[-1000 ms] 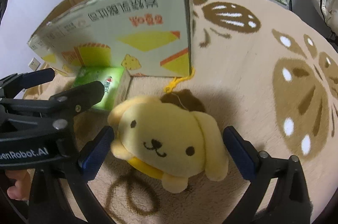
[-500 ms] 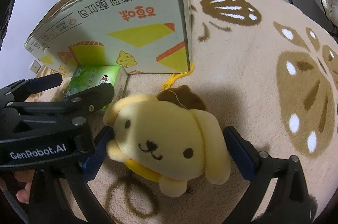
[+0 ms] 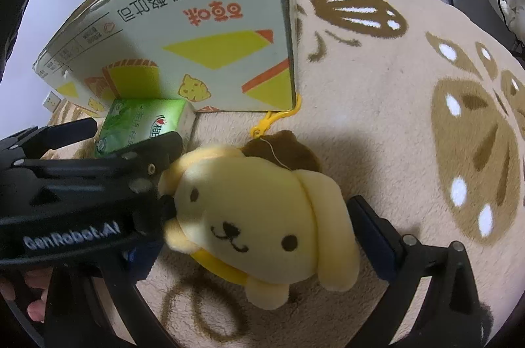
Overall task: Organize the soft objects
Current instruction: 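Grasp the green tissue pack with the left tool while the right tool grasps the yellow dog plush, then lift the green pack and yellow dog and carry both over the box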
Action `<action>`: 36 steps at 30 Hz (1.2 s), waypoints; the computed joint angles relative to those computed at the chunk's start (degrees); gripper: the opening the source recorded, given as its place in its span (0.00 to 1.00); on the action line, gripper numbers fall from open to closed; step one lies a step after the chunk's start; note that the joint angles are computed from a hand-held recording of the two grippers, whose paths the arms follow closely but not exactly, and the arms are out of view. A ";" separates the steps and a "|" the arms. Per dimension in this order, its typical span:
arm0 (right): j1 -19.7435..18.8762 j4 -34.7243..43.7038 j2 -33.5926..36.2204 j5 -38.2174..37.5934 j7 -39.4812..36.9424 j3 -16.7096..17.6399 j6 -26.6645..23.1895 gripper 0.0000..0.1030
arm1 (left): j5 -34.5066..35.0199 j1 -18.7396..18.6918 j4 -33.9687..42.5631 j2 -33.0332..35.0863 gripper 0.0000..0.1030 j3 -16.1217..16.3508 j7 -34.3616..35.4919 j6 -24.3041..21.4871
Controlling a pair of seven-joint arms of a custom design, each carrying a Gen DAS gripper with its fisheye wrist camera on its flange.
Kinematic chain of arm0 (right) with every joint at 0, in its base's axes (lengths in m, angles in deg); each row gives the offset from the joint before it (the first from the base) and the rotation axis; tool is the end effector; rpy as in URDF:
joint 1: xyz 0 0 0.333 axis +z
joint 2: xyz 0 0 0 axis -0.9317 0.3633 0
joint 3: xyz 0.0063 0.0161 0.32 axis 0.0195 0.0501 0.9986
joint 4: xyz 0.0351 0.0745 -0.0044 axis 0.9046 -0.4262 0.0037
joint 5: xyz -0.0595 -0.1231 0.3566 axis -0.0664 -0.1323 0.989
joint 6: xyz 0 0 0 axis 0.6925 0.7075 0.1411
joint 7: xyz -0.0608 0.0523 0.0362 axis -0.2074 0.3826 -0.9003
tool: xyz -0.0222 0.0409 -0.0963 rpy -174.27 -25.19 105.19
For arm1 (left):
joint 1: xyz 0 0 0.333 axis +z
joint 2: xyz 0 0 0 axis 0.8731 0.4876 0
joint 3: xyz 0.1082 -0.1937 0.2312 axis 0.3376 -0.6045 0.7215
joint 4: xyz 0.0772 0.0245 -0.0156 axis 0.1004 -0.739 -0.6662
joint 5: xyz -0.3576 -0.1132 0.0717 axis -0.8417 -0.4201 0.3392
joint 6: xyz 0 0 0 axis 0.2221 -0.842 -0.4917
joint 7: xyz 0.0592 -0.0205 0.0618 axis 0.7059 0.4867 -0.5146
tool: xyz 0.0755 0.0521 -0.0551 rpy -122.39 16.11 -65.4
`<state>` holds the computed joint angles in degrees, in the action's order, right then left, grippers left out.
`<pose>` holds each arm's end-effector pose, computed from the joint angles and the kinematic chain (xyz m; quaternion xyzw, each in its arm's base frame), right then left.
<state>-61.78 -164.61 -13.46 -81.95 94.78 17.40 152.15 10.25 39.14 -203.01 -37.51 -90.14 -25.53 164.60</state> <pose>0.4124 0.1686 0.3678 -0.6547 0.7054 -0.1306 0.2380 0.4445 -0.3529 0.3856 -0.5986 0.7742 -0.1594 0.1298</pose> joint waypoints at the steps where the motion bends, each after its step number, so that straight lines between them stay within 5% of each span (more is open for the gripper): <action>1: -0.07 0.06 0.03 -0.14 0.10 0.11 -0.08 1.00 | -0.04 0.01 0.11 0.15 0.99 0.03 -0.06 -0.14; 10: -3.03 1.66 1.04 -8.84 6.12 2.82 -2.02 1.00 | 3.21 -0.94 1.91 2.31 0.98 0.44 -2.60 -1.38; 16: -2.84 2.31 1.27 -16.14 12.03 2.65 -3.18 1.00 | 0.55 -0.60 2.15 3.61 0.73 0.27 -1.57 -2.13; 19: -2.19 2.19 0.91 -18.36 13.42 1.92 -2.75 0.96 | 1.62 -0.84 1.89 3.56 0.73 0.50 -2.46 -1.76; 26: -0.46 1.52 0.14 -17.18 12.77 0.74 -2.04 0.86 | 2.12 -0.49 0.59 1.83 0.72 0.72 -3.56 -2.67; 33: 4.65 -1.15 -2.36 -3.59 2.12 -3.12 0.62 0.82 | 2.62 -0.46 -0.40 0.08 0.72 0.42 -8.53 -3.76; 36: 1.54 -1.70 -3.80 -3.17 2.42 0.84 0.52 0.82 | 4.35 -1.38 2.32 1.31 0.72 0.33 -10.65 -5.28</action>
<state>-60.24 -166.30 -17.26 -85.12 97.21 18.25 152.68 14.61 37.76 -200.69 -36.20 -89.82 -36.18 159.31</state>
